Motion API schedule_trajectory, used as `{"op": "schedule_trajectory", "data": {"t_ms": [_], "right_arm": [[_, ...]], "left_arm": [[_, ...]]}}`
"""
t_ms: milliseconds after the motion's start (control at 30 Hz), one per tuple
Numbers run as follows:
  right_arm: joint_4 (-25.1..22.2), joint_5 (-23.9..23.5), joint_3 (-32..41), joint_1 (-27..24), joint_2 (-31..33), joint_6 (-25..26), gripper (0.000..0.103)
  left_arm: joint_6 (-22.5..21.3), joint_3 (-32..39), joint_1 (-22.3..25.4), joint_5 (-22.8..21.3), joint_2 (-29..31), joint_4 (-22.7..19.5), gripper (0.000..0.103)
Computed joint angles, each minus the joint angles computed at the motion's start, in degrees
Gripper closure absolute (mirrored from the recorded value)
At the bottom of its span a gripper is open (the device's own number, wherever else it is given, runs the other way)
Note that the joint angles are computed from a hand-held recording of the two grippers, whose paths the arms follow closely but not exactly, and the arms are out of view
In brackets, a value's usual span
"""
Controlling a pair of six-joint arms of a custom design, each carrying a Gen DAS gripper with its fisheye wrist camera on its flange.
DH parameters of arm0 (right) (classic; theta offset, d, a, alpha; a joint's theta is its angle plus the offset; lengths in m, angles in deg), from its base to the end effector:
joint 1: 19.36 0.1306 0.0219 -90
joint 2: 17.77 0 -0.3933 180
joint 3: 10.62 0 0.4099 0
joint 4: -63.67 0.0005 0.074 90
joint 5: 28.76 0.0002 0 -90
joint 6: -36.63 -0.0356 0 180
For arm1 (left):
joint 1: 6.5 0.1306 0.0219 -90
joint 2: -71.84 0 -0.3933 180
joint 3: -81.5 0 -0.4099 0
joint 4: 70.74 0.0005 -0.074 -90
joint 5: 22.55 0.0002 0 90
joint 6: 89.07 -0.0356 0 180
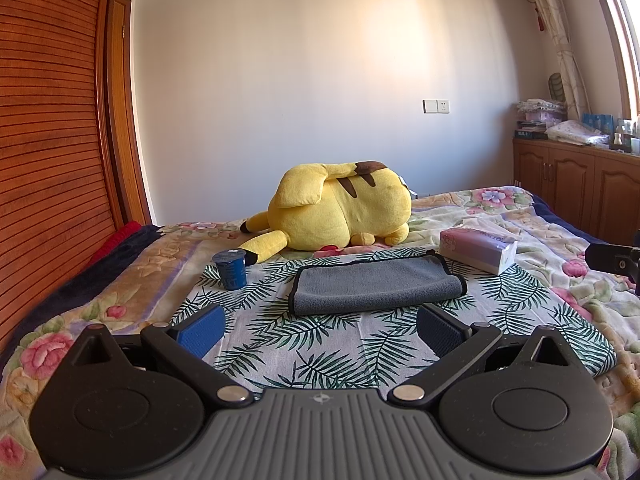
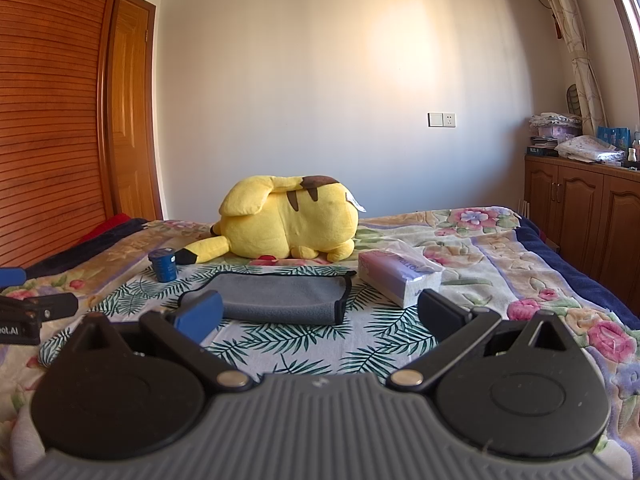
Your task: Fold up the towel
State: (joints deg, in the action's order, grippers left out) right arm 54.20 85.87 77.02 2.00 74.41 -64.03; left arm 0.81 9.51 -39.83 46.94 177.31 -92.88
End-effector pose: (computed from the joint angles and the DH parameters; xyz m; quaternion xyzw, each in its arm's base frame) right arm 0.5165 0.1855 0.4652 0.0589 0.7788 0.0043 0.6245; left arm 0.5391 -0.3402 0.4916 0.1331 0.7996 -0.0227 0.5851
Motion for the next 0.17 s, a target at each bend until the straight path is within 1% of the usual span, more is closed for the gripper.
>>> {"op": "schedule_trajectory", "data": {"t_ms": [167], "right_arm": [[-0.01,0.02,0.03,0.0,0.02,-0.01,0.0]], "left_arm": [[0.07,0.03,0.0,0.04,0.01,-0.05,0.0]]}}
